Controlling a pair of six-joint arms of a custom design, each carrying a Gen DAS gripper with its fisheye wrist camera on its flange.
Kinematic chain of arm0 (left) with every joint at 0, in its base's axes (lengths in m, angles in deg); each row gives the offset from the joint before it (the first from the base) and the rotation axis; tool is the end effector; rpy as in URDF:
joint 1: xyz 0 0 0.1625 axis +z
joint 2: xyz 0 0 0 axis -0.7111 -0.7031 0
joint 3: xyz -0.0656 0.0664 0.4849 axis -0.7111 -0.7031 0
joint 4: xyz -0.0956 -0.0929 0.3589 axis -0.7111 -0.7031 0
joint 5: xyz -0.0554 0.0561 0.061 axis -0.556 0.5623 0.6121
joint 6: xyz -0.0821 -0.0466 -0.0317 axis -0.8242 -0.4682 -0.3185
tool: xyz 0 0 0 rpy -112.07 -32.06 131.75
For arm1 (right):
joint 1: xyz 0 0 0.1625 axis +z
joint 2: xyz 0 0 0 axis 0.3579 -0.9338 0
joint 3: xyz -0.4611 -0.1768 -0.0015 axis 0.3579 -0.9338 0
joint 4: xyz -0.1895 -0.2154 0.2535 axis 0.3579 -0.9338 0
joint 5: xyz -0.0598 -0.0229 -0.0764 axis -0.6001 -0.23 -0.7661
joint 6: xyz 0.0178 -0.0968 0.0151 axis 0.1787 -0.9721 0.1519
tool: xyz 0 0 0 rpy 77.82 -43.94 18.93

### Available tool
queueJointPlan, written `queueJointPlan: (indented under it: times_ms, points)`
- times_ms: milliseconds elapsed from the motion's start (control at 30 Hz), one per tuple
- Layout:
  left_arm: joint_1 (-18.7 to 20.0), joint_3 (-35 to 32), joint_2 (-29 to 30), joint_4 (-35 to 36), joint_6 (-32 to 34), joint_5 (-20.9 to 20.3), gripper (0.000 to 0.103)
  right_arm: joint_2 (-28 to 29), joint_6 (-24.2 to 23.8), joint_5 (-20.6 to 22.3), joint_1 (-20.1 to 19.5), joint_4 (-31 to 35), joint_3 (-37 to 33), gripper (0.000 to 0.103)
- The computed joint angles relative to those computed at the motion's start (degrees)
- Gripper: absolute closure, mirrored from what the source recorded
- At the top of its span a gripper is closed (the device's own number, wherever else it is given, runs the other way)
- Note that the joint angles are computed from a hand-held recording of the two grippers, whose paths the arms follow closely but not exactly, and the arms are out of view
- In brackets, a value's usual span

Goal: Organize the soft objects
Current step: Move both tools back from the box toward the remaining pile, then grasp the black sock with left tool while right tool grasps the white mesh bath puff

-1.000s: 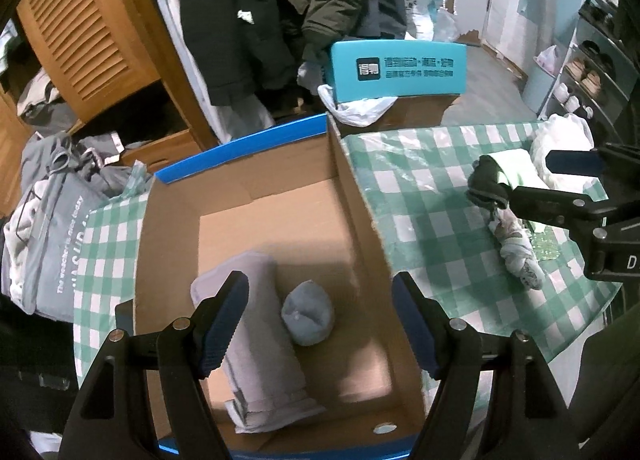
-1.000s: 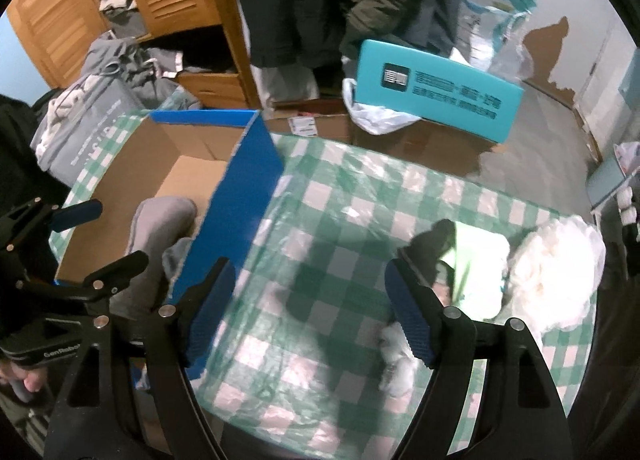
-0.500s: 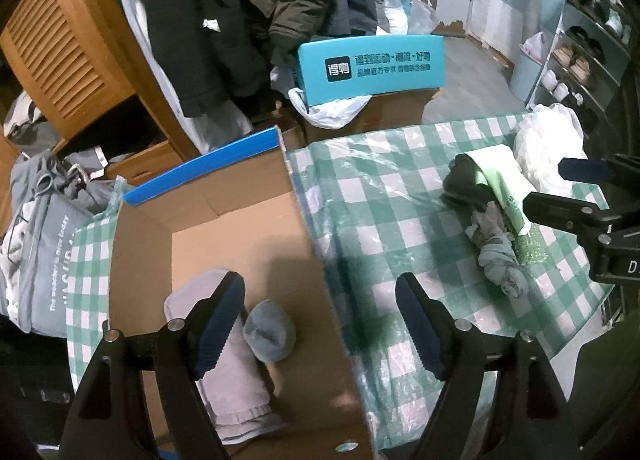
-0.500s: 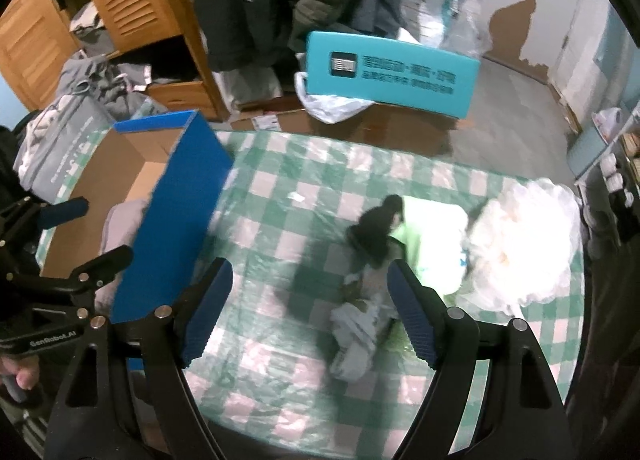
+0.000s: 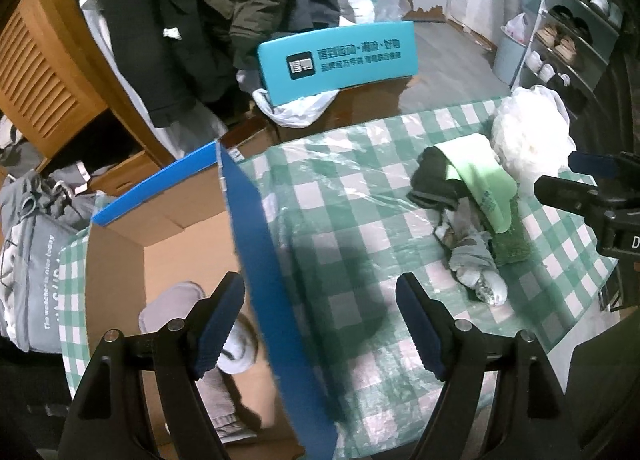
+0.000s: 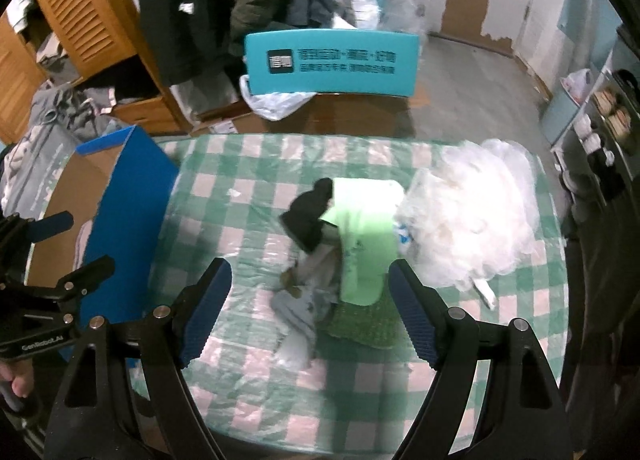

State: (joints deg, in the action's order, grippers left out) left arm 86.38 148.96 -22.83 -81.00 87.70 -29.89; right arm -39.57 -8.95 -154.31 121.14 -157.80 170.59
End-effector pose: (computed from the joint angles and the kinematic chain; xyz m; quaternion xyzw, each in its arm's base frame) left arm -0.0816 -0.3260 0.3407 0.4397 0.8403 -0.0629 0.3110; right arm 0.4078 -0.2459 0.0205 -0.0900 -0.8851 0.2935 0.3499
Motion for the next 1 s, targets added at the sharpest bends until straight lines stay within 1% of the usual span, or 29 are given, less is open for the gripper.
queueJointPlan:
  times_ms: [267, 433, 567, 667, 767, 833, 933, 1000]
  points:
    - [-1.4, 1.0, 3.0, -0.9, -2.3, -1.5, 0.023, -3.2, 5.6, -0.6, 0.3, 2.9, 3.6, 0.022]
    - [-2.2, 1.7, 4.7, -2.7, -2.5, -1.6, 0.023, -5.5, 6.7, -0.4, 0.0, 4.1, 5.9, 0.022]
    - [-2.6, 1.2, 6.6, -4.2, -2.4, -2.4, 0.023, -7.8, 8.3, 0.1, -0.9, 8.5, 6.8, 0.022]
    - [-3.1, 1.0, 8.0, -5.8, -1.6, -2.2, 0.023, -9.7, 9.3, 0.4, -2.0, 9.5, 7.9, 0.022]
    - [-3.0, 0.3, 10.3, -7.3, -1.2, -2.6, 0.021, -11.2, 7.9, 0.7, -3.4, 8.1, 9.0, 0.022]
    - [-2.2, -0.5, 12.3, -8.2, -1.6, -3.8, 0.021, -12.0, 6.5, 0.7, -4.7, 7.9, 9.2, 0.022]
    - [-0.7, -1.7, 15.4, -9.0, -2.2, -6.2, 0.021, -12.9, 5.9, 0.4, -7.1, 10.5, 8.8, 0.022]
    - [-0.4, -2.0, 17.7, -10.4, -1.7, -6.4, 0.021, -13.4, 5.7, 0.1, -8.5, 11.9, 8.6, 0.021]
